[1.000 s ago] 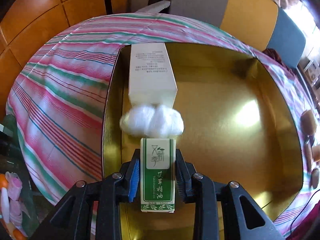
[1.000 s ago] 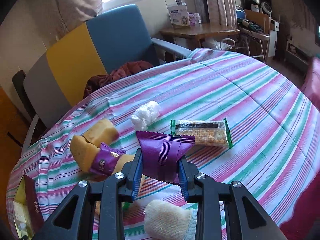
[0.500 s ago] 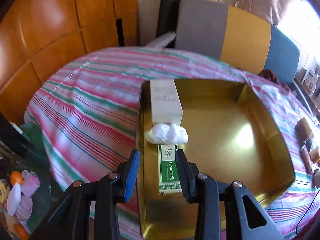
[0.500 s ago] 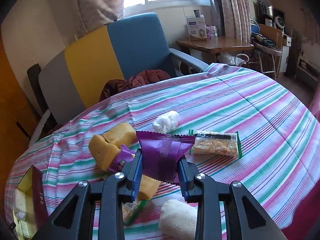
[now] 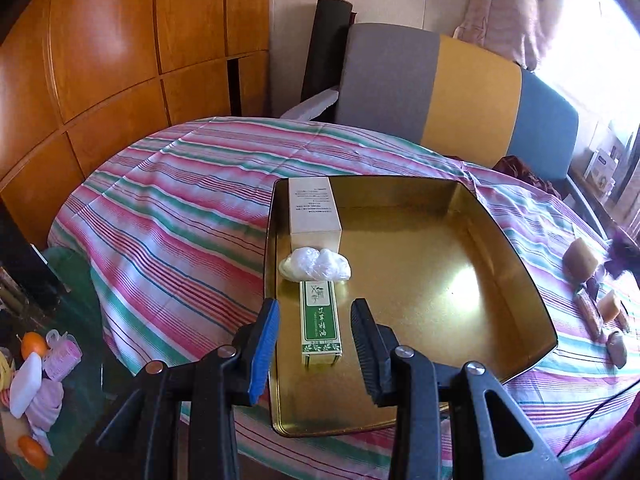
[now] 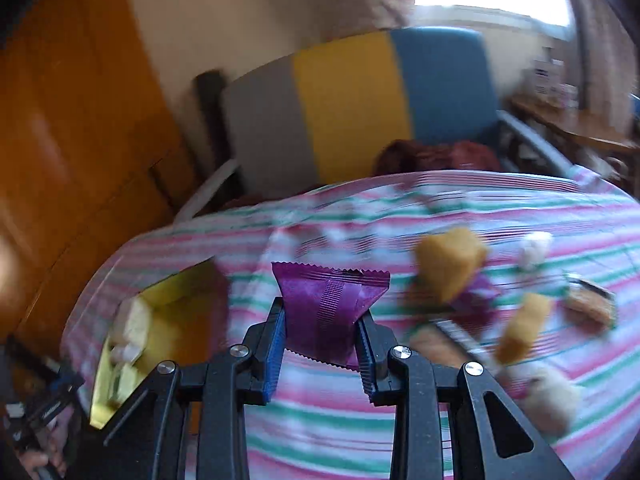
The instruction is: Organize objects
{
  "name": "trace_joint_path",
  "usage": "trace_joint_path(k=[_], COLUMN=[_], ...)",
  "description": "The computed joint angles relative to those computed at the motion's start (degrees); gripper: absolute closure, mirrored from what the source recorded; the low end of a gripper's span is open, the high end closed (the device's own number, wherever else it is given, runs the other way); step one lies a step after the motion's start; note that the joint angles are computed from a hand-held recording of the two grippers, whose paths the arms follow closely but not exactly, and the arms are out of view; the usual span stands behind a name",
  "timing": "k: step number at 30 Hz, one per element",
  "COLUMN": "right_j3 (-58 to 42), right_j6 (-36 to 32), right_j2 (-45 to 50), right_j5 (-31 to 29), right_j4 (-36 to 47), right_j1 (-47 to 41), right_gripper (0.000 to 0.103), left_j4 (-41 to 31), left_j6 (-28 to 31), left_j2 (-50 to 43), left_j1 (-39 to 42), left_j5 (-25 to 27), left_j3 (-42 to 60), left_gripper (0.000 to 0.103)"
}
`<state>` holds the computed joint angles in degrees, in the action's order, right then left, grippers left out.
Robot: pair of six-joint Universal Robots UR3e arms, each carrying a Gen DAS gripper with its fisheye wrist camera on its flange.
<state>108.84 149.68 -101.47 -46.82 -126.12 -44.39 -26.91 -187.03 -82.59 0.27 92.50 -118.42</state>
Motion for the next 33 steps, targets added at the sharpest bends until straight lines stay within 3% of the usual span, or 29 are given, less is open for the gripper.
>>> trace_joint_path(k=[7, 11, 16, 24, 29, 33], right_j3=[-1.03, -3.12, -6.38, -9.55, -7.57, -6.37], right_j6=[5.92, 9.68, 9.41, 3.13, 2.15, 2.44], right_j2=[9.74, 16.71, 23.30, 27.55, 25.33, 23.10], right_j5=[-7.96, -12.68, -15.97, -8.35, -6.28, -5.54], right_j4=[-7.88, -11.60, -11.84, -3.18, -3.06, -2.38], right_j1=[23.55, 33.43, 42.39, 47.59, 46.81, 44.01], right_gripper=[0.071, 0.071, 0.071, 0.067, 0.051, 0.046], left_j4=[0.54, 0.25, -0.03, 0.56, 0.58, 0.59], left_j6=[-0.08, 0.17, 0.33, 0.23, 0.25, 0.42], left_j2=[2.69, 5.12, 7.53, 8.18, 8.95, 9.59], left_j1=[3.84, 7.82, 12.33, 13.73, 14.69, 14.62], left_j5=[-2.40, -3.67, -5.25, -6.36, -6.73, -6.80], left_j3=[-3.87, -6.71, -9.24, -10.60, -10.75, -10.78], left_gripper=[0.066, 0.066, 0.066, 0.065, 0.065, 0.065])
